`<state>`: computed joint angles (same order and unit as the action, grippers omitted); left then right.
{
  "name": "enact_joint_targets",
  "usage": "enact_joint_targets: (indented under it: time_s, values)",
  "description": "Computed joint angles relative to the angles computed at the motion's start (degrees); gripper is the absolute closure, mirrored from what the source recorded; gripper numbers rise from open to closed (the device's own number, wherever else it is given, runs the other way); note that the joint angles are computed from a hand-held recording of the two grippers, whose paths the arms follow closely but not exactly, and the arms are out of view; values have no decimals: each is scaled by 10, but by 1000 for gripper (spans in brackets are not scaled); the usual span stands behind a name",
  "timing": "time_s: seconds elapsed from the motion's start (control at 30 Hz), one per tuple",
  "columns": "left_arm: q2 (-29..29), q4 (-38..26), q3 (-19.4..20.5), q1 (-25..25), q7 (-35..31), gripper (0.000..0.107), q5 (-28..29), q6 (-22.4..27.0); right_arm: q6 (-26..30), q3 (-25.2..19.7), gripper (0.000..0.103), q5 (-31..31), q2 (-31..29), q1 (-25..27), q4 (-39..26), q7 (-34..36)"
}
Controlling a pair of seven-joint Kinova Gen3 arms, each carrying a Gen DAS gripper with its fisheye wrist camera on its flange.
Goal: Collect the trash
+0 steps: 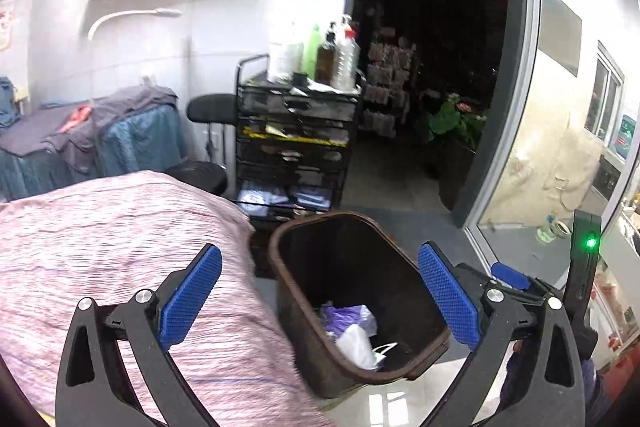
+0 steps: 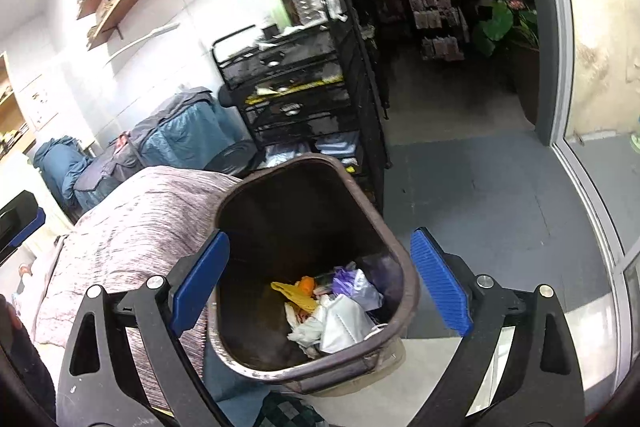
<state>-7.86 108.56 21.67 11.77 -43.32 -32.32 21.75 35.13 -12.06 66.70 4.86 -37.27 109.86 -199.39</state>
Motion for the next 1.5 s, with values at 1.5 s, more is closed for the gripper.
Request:
enact_joint_targets:
  time_s: [1.5]
  values:
    - [-431, 173, 105, -347, -77, 11, 213, 140, 216, -86, 6, 266, 67, -262, -49, -60]
